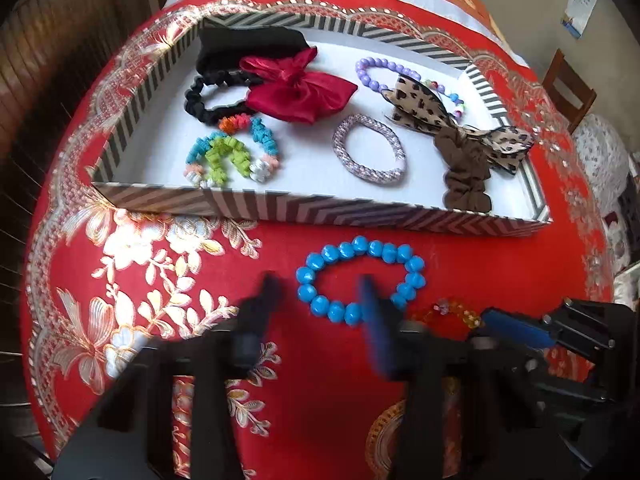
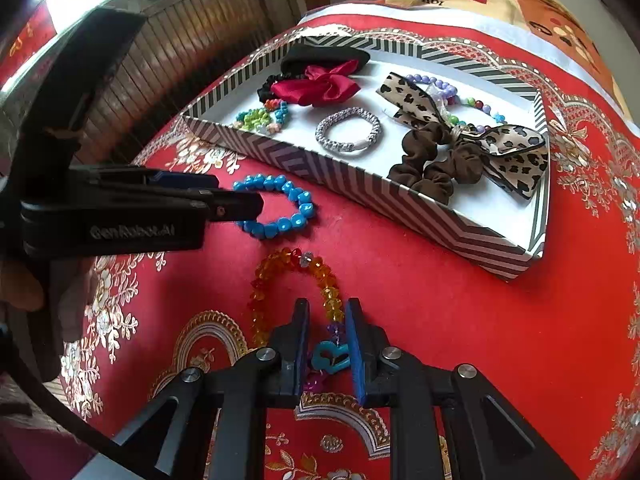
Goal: Organize jewelry
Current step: 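Grasp the blue bead bracelet with the left tool while the right tool grasps the amber bead bracelet, then carry the blue and amber bracelets over the white tray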
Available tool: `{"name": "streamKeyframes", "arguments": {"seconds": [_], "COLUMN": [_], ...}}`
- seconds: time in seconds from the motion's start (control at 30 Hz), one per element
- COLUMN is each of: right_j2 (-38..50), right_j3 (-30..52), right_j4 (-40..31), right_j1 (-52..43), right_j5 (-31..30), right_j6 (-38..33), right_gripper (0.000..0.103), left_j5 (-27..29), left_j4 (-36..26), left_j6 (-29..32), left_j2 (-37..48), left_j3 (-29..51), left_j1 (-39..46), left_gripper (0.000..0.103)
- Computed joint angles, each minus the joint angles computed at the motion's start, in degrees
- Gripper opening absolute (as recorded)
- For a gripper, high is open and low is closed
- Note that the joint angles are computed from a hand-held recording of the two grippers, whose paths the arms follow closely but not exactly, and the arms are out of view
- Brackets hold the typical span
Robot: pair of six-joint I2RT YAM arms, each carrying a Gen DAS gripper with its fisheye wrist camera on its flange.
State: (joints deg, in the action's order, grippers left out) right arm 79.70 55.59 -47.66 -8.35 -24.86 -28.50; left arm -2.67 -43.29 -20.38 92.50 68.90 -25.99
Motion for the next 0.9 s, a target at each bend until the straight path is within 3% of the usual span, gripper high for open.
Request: {"name": "streamKeyframes", "arguments": {"seconds": [0.1,0.43,0.9], "right_j2": [0.21,-2.02,-5.25], "right_j3": [0.58,7.29,14.15], "right_j4": [-1.28,-8.8,-13.14], "right_j1": [-2.04,-6.14,-7.99], "right_j5": [-2.41,-9.0,-11.06], "right_j6": [-0.11,-1.6,-1.31], "right_gripper": [0.008,0.008,0.008], "left_j5": [2.71,5.96,1.88], "left_j4": [0.53,-2.52,-9.62], "left_j6": [-0.31,0.04,3.5], "left_j2": [-0.31,-7.45,-12.77], "left_j3": [-0.67,-0.43,6.74], "left_j1": [1.15,2.83,3.14], "left_gripper": [0.007,0.007,0.007]}}
